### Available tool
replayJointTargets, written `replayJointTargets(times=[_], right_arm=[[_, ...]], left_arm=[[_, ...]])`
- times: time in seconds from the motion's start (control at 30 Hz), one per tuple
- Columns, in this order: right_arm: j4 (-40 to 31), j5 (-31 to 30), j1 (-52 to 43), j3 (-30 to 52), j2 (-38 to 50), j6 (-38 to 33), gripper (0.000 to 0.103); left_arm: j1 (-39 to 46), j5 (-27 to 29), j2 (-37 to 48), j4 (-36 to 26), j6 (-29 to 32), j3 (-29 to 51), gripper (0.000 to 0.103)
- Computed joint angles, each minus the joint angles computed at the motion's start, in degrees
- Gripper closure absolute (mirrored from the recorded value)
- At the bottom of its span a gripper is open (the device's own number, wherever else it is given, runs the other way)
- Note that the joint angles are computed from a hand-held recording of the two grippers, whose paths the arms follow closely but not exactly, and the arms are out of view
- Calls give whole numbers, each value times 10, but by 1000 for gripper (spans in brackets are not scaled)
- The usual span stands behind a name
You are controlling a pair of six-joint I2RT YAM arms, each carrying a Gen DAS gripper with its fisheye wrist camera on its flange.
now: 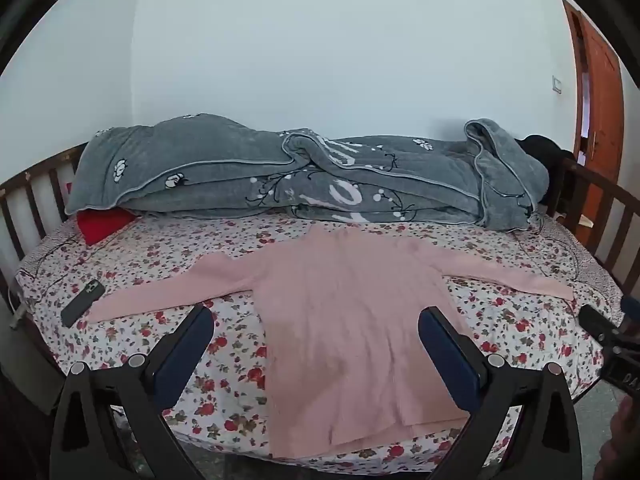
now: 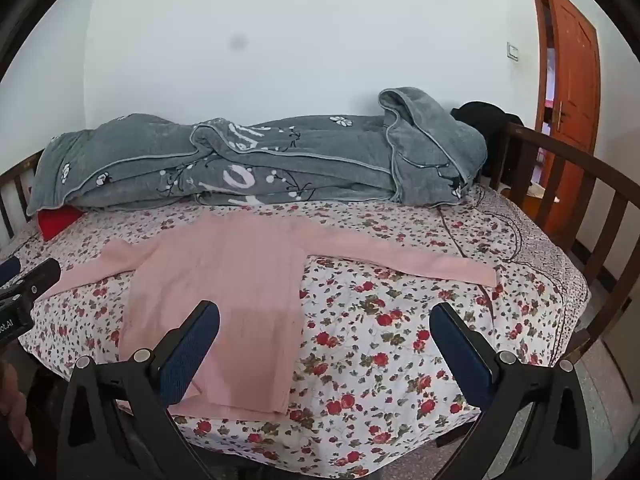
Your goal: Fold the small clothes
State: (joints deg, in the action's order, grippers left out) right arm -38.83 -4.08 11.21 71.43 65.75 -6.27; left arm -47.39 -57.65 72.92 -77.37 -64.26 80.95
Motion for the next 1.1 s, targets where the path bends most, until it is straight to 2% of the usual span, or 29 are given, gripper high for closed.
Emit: replayJointTargets(times=[0.03,0.1,0.13,0.17,0.2,0.23,0.33,0.43,0.6,1.1], right_arm=[[-1,-3,0,1,2,3,0],[-1,-8,2,3,5,5,0],[-4,-36,-26,7,5,11,0],[4,-38,-32,0,-3,13,0],[7,-31,-29,-6,-13,12,0],[-4,-29,-30,3,-7,10,0],[-14,-23,-26,9,-8,7,0],[-12,-27,-33,2,-16,1,0],[-18,-32,-40,6,-18,6,0],[-21,-36,-33,9,-29,8,0]], left_arm=[[-2,-5,11,-19,-14,9,0],[-42,-41,90,-70,-38,67,0],[-49,-40,101,-72,-49,73,0],[-43,-22,83,-62,-55,59,0],[-21,0,45,-9,-15,27,0],[-21,-1,27,8,-19,2,0],[-10,10,-28,30,14,-32,0],[-16,-1,-27,10,-3,-23,0],[-11,5,-33,15,5,-15,0],[-42,-9,-1,-16,-33,13,0]])
